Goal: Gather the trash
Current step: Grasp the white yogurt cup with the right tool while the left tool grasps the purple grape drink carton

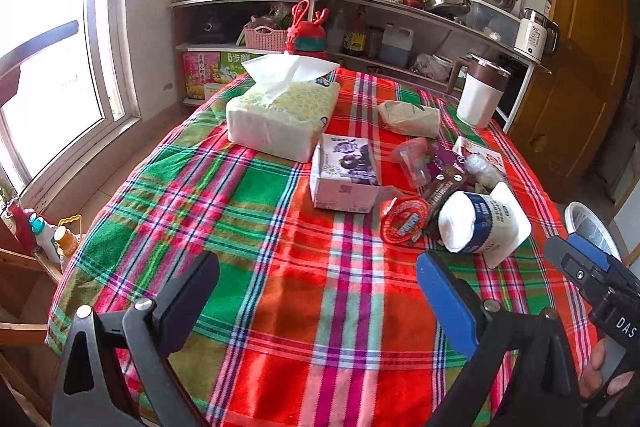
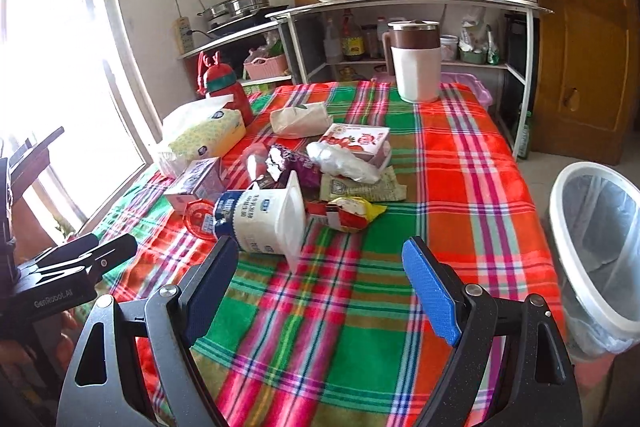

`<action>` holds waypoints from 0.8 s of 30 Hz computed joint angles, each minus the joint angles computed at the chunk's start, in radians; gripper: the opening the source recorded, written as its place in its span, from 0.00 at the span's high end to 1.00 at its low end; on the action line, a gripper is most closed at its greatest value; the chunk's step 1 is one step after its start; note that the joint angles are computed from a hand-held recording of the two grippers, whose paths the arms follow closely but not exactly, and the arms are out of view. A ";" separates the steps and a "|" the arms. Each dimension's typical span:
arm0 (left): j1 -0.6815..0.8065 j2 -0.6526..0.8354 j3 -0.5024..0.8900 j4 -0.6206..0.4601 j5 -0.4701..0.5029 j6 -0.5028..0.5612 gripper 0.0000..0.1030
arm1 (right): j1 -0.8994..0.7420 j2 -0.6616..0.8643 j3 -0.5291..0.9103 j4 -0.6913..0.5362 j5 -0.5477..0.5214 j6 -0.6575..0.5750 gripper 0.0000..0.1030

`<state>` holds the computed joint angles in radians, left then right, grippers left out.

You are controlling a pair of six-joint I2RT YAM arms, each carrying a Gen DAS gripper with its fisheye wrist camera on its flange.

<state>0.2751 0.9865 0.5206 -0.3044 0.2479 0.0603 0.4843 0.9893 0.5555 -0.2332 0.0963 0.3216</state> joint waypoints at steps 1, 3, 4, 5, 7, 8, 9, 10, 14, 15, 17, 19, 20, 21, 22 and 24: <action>0.012 0.014 0.005 0.003 0.015 0.002 0.03 | 0.023 0.025 0.012 0.011 0.004 -0.004 0.18; 0.033 0.045 0.017 0.008 0.034 0.008 0.03 | 0.054 0.069 0.040 0.006 0.003 0.010 0.21; 0.037 0.052 0.018 0.013 0.030 0.007 0.03 | 0.066 0.077 0.041 0.018 -0.008 0.015 0.22; 0.044 0.063 0.019 0.019 0.031 0.010 0.03 | 0.075 0.081 0.040 0.027 -0.021 0.022 0.22; 0.065 0.087 0.024 0.027 0.046 0.018 0.03 | 0.091 0.089 0.030 0.056 -0.059 0.049 0.23; 0.071 0.097 0.026 0.033 0.049 0.019 0.03 | 0.093 0.102 0.024 0.080 -0.101 0.059 0.23; 0.075 0.107 0.028 0.037 0.051 0.020 0.03 | 0.092 0.122 0.025 0.095 -0.139 0.060 0.24; 0.077 0.114 0.030 0.040 0.051 0.021 0.03 | 0.097 0.153 0.030 0.112 -0.153 0.059 0.26; 0.079 0.146 0.044 0.051 0.074 0.023 0.03 | 0.041 0.255 0.060 0.147 -0.209 0.093 0.28; 0.092 0.159 0.051 0.046 0.099 0.030 0.03 | 0.010 0.267 0.063 0.150 -0.229 0.105 0.28; 0.099 0.174 0.058 0.047 0.114 0.034 0.03 | -0.050 0.265 0.070 0.132 -0.220 0.120 0.28; 0.097 0.192 0.069 0.048 0.121 0.032 0.03 | -0.125 0.255 0.070 0.136 -0.248 0.128 0.28; 0.099 0.200 0.074 0.048 0.130 0.029 0.03 | -0.155 0.251 0.076 0.130 -0.273 0.130 0.28; 0.099 0.209 0.080 0.045 0.139 0.028 0.03 | -0.169 0.248 0.087 0.120 -0.271 0.127 0.28; 0.098 0.218 0.087 0.042 0.144 0.028 0.03 | -0.163 0.239 0.103 0.097 -0.239 0.118 0.28; 0.089 0.224 0.091 0.043 0.140 0.032 0.03 | -0.129 0.226 0.127 0.054 -0.162 0.104 0.28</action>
